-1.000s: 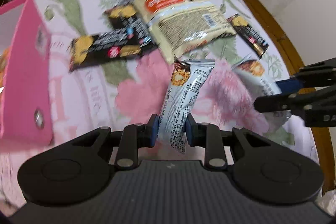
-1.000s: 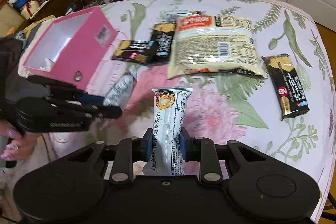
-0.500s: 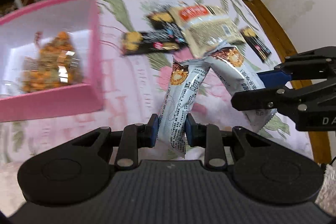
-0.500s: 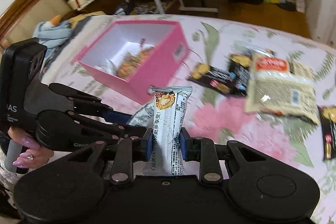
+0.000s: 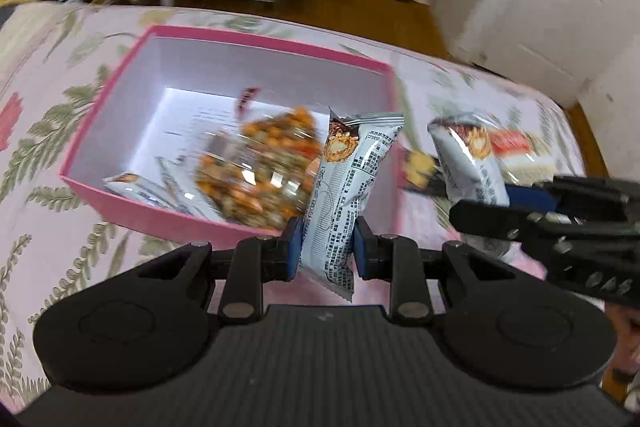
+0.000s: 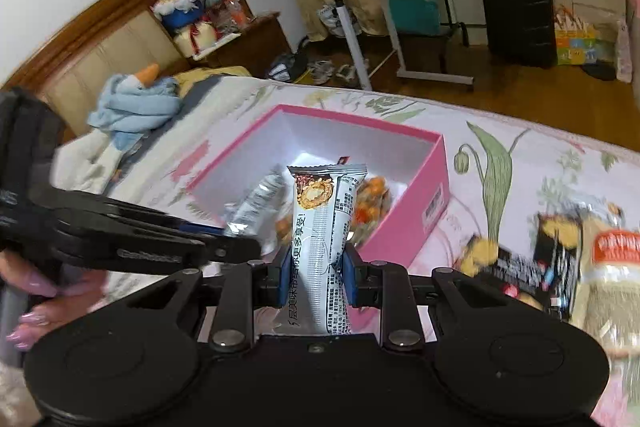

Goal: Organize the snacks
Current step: 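Carry both white cake bars over the pink box and open both tools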

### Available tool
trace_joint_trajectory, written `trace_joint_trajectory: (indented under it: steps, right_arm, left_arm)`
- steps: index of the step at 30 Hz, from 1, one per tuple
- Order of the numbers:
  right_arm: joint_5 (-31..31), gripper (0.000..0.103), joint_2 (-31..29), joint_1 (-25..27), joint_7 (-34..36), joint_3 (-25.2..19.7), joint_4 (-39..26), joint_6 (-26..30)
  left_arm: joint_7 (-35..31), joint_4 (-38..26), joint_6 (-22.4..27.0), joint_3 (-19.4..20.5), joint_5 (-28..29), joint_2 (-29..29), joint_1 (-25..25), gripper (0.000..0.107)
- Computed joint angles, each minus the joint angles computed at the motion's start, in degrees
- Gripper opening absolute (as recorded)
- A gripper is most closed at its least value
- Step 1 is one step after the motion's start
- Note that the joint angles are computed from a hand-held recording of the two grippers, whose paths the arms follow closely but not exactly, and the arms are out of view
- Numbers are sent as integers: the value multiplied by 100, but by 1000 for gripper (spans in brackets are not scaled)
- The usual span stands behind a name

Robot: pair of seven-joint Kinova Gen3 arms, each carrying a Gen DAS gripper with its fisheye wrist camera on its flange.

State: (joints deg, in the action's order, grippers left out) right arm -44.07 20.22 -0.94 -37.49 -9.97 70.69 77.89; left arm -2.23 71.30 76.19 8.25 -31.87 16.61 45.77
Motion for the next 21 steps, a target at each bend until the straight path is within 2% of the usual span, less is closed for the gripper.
trace_joint_trajectory:
  steps: [2, 8, 12, 14, 18, 21]
  right_arm:
    - [272, 30, 95, -303, -14, -34, -60, -290]
    - [508, 30, 640, -734, -216, -260, -548, -385]
    - [31, 32, 758, -585, 140, -527, -275, -672]
    - [-73, 37, 751, -572, 182, -538, -146, -819]
    - [-414, 51, 829, -319, 30, -545, -87, -651]
    - [-615, 52, 751, -74, -85, -490, -34, -537]
  left_arm:
    - [-34, 98, -32, -60, 82, -32, -157, 25]
    - [54, 419, -129, -162, 179, -26, -539, 26]
    - [159, 683, -459, -211, 371, -25, -805, 27]
    - [454, 698, -348, -262, 301, 32, -764, 35]
    - [531, 743, -245, -192, -122, 22, -532, 50]
    - [456, 706, -213, -95, -188, -29, -430, 52]
